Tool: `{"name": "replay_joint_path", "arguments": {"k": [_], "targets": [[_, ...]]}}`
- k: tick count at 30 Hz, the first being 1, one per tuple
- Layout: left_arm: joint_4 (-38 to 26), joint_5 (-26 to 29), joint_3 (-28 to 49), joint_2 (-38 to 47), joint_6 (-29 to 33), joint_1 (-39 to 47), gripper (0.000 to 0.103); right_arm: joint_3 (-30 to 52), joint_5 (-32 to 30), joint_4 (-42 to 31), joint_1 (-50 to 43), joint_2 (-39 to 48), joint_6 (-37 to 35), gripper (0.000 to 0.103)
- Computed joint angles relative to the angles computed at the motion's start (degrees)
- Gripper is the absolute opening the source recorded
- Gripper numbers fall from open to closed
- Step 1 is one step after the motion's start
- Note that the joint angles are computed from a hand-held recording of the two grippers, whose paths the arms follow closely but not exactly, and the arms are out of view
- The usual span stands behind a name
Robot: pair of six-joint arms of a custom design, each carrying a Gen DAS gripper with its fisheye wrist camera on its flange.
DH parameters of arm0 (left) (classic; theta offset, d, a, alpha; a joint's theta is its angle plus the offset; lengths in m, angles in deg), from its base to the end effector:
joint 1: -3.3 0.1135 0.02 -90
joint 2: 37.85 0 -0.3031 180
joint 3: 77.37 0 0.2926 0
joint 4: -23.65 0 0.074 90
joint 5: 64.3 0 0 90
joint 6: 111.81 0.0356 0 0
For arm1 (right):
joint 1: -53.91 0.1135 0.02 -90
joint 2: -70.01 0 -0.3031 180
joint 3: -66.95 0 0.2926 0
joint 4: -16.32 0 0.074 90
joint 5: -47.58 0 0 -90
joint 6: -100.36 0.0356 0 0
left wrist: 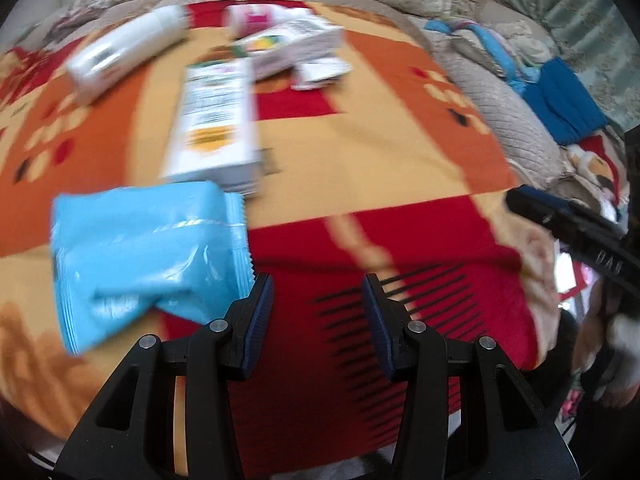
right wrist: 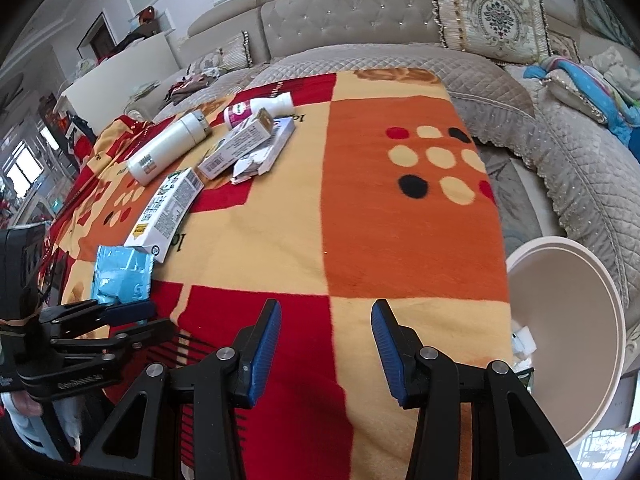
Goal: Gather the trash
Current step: 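Grasp the blue wrapper with the left gripper while the right approaches the milk carton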
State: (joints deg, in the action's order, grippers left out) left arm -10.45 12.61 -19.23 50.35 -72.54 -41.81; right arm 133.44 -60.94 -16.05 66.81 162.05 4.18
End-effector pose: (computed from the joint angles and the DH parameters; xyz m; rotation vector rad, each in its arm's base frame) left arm 0.2253 -0.2147 0.1721 -0.2005 2.6556 -0.2486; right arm 0.3406 0.0896 0.1989 -0.5437 2.5097 0.4607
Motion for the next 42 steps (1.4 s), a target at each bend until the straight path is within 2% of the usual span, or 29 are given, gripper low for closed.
{"name": "replay_joint_path", "arguments": {"k": [3,9,14,18,19,20,21,23,25,27,30,37,42], "targets": [[-2.24,-0.17,-6.03,-6.96,-1.28,1.36,0.044,0.45,0.13,0.22,1.46,0.66,0.43,0.048],[-10.79,-2.11,-16.05,-21.67,-4.38,5.64,0.044,1.96,0.65,0.03,5.83,2.41,1.01,0.048],[-17.21,-2.27,-20.02,-32.76,-5.00,11.33,0.044,4.49,1.12,-0.39,10.45,4.62,2.29,0.048],[-20.94,-2.74,-20.28,-39.64,-4.48,12.04,0.044,7.04,1.47,-0.83,13.66,6.53,3.45,0.048],[-21.29,-2.86,-19.81,-40.14,-4.26,11.86,0.044,8.06,1.58,-1.01,14.64,7.31,4.10,0.048],[-21.55,-3.08,-19.32,-40.59,-3.96,11.50,0.047,8.97,1.51,-1.15,15.32,7.97,4.59,0.048],[-21.43,-3.29,-18.91,-40.59,-3.74,11.27,0.056,9.60,1.34,-1.22,15.85,8.41,5.02,0.048],[-20.47,-3.58,-18.44,-41.39,-2.68,11.44,0.060,11.59,1.03,-1.51,17.26,9.81,6.30,0.050],[-19.01,-3.38,-18.01,-40.82,-1.05,12.69,0.060,14.01,1.56,-1.71,18.94,11.32,7.72,0.062],[-16.56,-3.68,-17.24,-38.39,0.47,13.96,0.063,15.83,1.87,-1.80,20.14,12.35,8.79,0.067],[-13.20,-4.32,-16.81,-34.79,2.04,15.71,0.064,19.76,1.33,-2.33,21.79,15.32,11.28,0.067],[-4.74,-6.29,-16.86,-25.97,3.48,18.36,0.065,29.18,5.34,-5.69,25.45,23.25,13.65,0.068],[0.09,-4.26,-17.29,-22.43,5.48,20.78,0.065,32.94,7.00,-7.57,26.07,26.95,14.37,0.068]]}}
